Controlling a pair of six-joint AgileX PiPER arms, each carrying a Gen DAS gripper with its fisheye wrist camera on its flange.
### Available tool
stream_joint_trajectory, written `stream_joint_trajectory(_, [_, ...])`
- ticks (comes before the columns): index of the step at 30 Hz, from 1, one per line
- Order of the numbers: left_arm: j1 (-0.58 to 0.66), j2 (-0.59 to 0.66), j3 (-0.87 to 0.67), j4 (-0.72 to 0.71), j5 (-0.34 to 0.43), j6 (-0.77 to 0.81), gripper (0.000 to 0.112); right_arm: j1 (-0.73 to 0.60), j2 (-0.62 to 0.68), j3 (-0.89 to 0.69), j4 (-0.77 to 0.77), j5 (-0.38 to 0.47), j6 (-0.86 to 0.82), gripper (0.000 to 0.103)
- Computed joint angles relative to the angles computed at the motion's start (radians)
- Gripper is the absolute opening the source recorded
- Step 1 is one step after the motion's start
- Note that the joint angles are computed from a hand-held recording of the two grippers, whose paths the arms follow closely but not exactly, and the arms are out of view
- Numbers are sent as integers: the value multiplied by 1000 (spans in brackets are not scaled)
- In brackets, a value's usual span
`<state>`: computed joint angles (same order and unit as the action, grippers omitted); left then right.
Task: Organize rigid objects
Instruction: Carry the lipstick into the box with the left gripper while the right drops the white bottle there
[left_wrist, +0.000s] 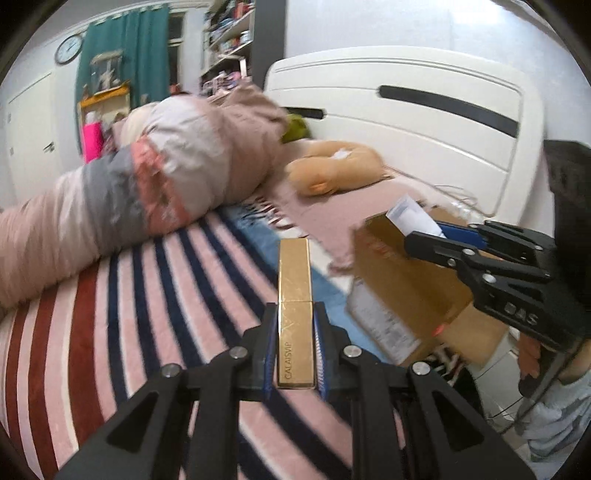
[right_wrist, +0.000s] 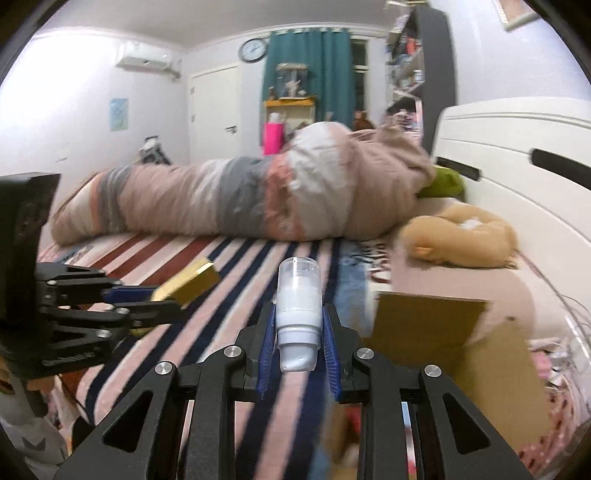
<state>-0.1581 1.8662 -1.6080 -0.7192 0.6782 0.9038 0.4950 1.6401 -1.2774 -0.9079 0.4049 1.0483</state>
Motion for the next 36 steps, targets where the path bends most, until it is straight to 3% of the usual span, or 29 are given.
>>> stream_joint_trajectory(4, [-77, 32, -99, 29, 55, -67, 15, -103, -78, 95, 30, -12, -19, 20])
stream_joint_trajectory(11, [-221, 144, -311, 151, 145, -213, 15, -264, -79, 163, 266, -25, -291, 21])
stream_joint_trajectory(19, [-328, 319, -586, 291, 300, -344, 15, -404, -121, 274, 547, -164, -560, 23])
stream_joint_trajectory(24, [-368, 415, -711, 339, 391, -375, 15, -433, -120, 290, 710, -197, -747, 24])
stream_joint_trajectory(36, [-371, 403, -673, 353, 354, -393, 16, -438, -119, 294, 785, -202, -832, 27])
